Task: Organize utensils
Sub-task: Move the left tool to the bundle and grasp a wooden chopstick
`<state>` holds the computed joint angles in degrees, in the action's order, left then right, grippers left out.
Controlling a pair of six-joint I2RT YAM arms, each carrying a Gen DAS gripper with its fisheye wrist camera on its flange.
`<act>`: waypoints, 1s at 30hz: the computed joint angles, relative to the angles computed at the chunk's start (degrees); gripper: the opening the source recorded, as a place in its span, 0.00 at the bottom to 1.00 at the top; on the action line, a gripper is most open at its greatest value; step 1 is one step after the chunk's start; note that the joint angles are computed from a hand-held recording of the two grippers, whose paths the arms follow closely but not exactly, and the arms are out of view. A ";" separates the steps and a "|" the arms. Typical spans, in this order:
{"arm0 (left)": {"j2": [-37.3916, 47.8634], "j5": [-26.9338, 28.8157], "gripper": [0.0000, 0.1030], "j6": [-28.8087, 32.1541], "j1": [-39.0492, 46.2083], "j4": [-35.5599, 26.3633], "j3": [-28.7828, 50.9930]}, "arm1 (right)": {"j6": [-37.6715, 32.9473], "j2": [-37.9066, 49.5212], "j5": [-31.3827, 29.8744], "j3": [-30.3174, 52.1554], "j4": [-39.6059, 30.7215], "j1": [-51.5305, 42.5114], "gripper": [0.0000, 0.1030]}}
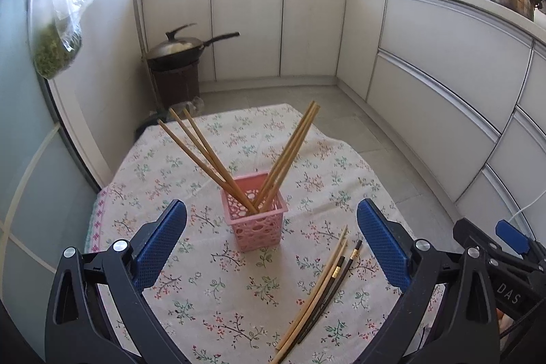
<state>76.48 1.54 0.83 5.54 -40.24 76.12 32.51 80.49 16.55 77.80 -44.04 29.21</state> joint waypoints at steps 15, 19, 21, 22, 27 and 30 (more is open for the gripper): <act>26.62 5.68 0.93 -2.07 -6.28 -13.86 11.95 | 4.93 0.71 -12.45 -5.65 -4.92 -9.38 0.93; 33.54 1.87 0.93 -3.77 -9.73 -11.89 15.48 | 6.31 1.86 -18.20 -6.19 -5.11 -12.22 0.93; 36.82 1.52 0.91 -5.16 -10.40 -11.03 17.42 | 6.92 2.22 -20.09 -6.85 -4.83 -13.53 0.93; 38.29 1.76 0.90 -5.99 -10.49 -10.87 18.45 | 7.15 2.39 -20.54 -7.08 -4.77 -14.02 0.93; 44.78 3.16 0.64 -8.64 -10.45 -12.60 24.85 | 8.06 2.96 -24.31 -7.90 -4.43 -16.65 0.93; 46.82 2.32 0.54 -9.26 -10.68 -12.08 26.54 | 8.21 3.35 -26.12 -8.01 -4.33 -17.11 0.93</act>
<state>123.30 3.86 -8.43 -5.14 -52.31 102.66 40.72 83.84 -9.57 69.79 -48.37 12.11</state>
